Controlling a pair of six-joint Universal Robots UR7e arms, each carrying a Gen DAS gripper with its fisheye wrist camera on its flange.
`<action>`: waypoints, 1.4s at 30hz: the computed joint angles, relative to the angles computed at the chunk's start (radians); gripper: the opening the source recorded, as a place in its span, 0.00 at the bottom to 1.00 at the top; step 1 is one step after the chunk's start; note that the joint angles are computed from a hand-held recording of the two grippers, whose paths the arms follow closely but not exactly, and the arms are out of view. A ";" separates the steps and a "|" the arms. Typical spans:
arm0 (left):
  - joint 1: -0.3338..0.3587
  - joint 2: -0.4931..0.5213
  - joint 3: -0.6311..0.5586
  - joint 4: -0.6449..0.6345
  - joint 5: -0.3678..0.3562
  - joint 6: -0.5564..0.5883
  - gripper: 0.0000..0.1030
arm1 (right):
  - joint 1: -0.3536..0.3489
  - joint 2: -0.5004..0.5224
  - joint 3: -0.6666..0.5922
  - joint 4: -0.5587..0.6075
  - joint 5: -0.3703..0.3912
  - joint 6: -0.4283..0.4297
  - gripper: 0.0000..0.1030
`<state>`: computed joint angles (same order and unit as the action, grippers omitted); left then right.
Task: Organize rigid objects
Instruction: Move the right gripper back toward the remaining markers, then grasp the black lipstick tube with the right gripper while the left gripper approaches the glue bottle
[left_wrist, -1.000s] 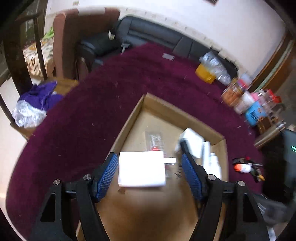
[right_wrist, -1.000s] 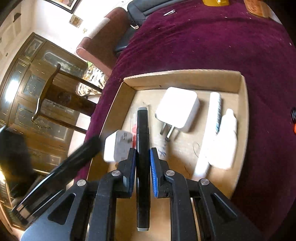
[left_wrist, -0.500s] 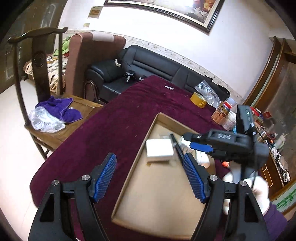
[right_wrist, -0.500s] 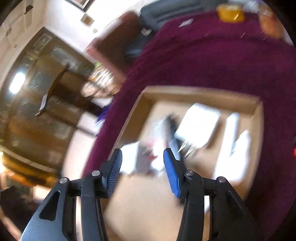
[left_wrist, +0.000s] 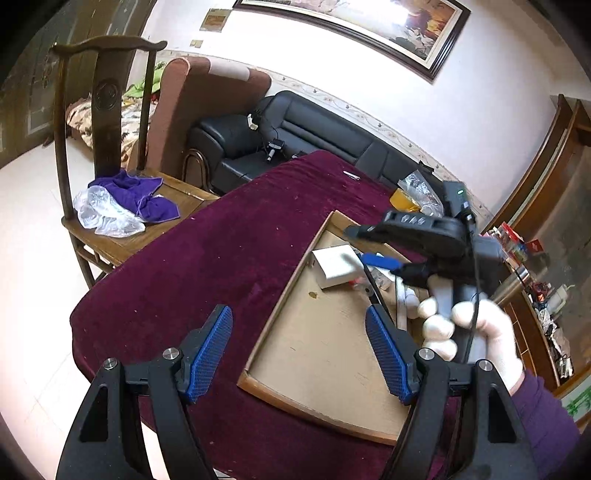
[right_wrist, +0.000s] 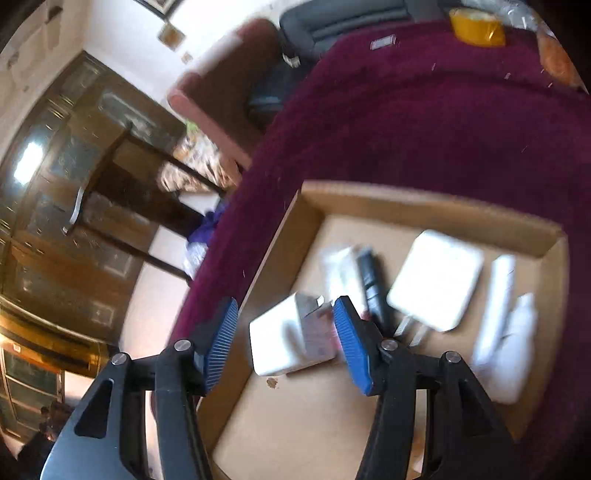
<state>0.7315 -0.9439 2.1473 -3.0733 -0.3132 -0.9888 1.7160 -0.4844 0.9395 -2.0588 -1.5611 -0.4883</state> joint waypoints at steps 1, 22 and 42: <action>-0.004 0.008 -0.003 0.000 0.007 0.001 0.67 | -0.006 -0.024 0.008 -0.005 0.006 -0.024 0.53; -0.054 0.262 -0.254 -0.002 -0.154 0.249 0.67 | -0.154 0.094 -0.380 -0.220 -0.426 -0.111 0.53; -0.059 0.336 -0.351 0.100 -0.241 0.234 0.67 | -0.169 -0.279 0.287 -0.352 -0.276 -0.435 0.57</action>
